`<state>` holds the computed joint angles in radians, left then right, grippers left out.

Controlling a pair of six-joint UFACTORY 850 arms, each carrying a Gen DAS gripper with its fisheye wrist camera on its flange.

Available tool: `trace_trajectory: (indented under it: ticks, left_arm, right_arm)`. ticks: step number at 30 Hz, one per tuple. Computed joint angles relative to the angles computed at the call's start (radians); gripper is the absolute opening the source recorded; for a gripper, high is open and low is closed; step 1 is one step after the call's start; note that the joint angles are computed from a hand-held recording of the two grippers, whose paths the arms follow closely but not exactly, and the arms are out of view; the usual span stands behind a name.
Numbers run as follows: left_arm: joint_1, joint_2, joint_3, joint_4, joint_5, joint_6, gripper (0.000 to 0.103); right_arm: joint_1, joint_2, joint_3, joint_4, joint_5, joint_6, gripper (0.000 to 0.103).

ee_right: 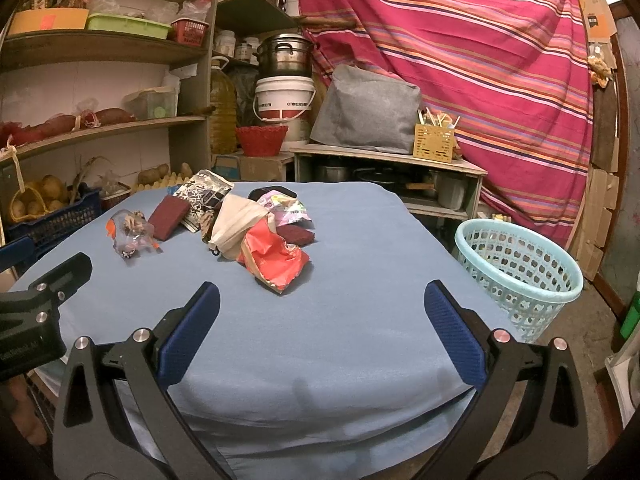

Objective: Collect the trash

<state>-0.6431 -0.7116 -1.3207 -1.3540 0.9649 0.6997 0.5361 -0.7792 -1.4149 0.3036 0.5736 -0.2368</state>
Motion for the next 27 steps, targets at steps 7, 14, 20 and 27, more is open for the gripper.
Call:
trace_trajectory:
  ticks: [7, 14, 20, 27]
  left_arm:
    - [0.01, 0.008, 0.007, 0.007, -0.011, 0.0, 0.099]
    - [0.013, 0.009, 0.008, 0.008, -0.014, 0.002, 0.099]
    - [0.025, 0.012, 0.017, 0.019, -0.022, -0.008, 0.099]
    - [0.009, 0.004, 0.004, 0.006, -0.008, 0.001, 0.099]
  right_arm:
    - [0.001, 0.001, 0.0, 0.004, -0.002, -0.005, 0.099]
    - [-0.001, 0.002, 0.0, 0.001, -0.004, -0.004, 0.099]
    - [-0.006, 0.007, 0.006, -0.007, -0.006, 0.002, 0.099]
    - [-0.003, 0.003, 0.004, -0.001, -0.003, -0.004, 0.099]
